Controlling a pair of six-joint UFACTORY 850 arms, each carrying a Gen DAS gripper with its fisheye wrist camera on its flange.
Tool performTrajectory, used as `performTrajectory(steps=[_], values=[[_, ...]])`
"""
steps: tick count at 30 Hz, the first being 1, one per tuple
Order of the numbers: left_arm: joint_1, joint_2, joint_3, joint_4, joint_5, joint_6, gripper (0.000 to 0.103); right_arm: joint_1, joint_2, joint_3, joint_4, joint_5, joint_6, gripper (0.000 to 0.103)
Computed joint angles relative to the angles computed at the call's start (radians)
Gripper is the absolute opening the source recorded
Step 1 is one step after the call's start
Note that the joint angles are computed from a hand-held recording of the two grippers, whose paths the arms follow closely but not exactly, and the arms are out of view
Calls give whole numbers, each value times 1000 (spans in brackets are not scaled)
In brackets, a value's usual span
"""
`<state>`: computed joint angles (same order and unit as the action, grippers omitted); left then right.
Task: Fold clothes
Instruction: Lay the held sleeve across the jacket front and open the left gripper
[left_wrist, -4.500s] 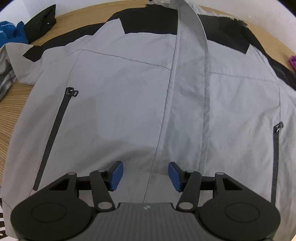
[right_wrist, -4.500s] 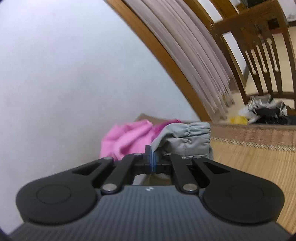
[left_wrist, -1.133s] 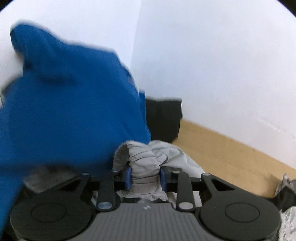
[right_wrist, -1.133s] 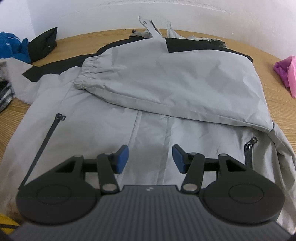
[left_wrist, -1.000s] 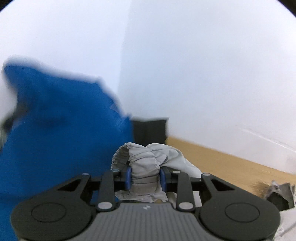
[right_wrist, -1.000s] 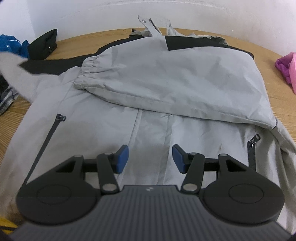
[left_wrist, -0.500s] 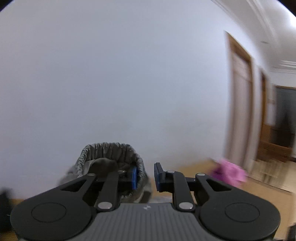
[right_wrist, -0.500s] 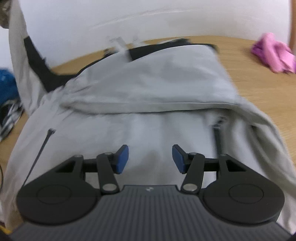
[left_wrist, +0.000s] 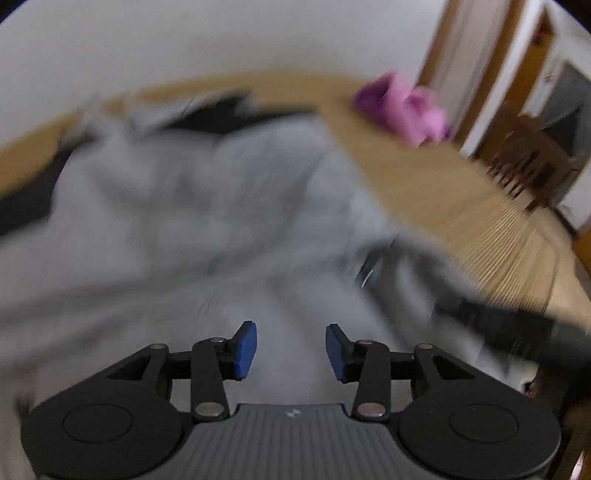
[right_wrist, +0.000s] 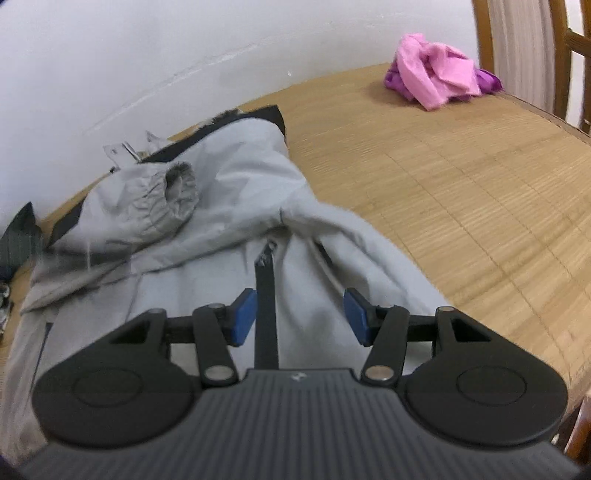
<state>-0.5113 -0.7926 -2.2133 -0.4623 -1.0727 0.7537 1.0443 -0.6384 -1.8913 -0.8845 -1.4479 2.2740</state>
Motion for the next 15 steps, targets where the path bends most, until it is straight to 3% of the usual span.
performTrajectory(steps=[1,7,13,14,15], values=[[5,11,27,29,44,-40,47,-12,20,29,-30,50,3,57],[91,-21,-29,94,59,-300,51,-134,93,147,-229,404,66,57],[136,30,46,155,172,-374,54,-262,-23,6,-195,560,-83,56],[141,28,39,158,179,-383,54,-273,-45,-22,-192,571,-116,39],[146,24,29,160,186,-394,54,-277,-68,-58,-175,565,-162,13]])
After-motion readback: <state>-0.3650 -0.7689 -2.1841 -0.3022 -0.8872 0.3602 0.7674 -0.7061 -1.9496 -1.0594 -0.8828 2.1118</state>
